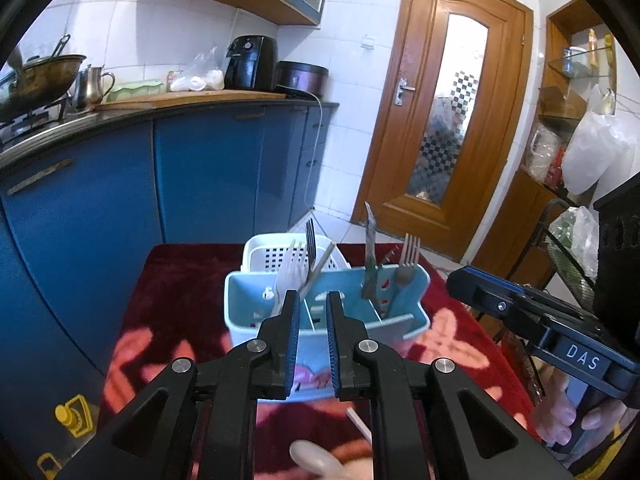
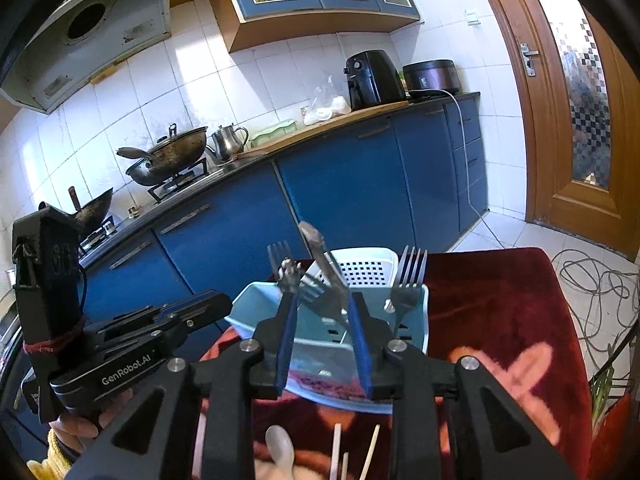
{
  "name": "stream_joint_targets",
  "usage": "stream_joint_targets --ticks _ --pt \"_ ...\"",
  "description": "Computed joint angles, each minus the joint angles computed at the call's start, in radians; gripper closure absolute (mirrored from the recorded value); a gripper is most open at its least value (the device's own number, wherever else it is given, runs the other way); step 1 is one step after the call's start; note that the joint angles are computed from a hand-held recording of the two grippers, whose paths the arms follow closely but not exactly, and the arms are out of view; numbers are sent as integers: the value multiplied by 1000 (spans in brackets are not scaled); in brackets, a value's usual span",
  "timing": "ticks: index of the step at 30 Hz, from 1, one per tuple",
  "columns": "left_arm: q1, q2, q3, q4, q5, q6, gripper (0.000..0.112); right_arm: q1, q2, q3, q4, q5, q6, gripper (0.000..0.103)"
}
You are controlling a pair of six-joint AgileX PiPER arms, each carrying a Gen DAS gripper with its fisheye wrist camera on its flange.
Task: Organize utensils
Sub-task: 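Withdraw both tools and move them over the beige spoon and chopsticks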
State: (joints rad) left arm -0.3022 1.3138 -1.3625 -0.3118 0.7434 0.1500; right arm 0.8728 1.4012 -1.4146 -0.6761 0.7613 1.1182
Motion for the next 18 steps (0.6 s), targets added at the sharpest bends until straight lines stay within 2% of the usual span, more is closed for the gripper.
stream_joint_targets --ticks 18 --pt "7 -216 157 67 121 -84 99 214 -84 101 -66 132 186 74"
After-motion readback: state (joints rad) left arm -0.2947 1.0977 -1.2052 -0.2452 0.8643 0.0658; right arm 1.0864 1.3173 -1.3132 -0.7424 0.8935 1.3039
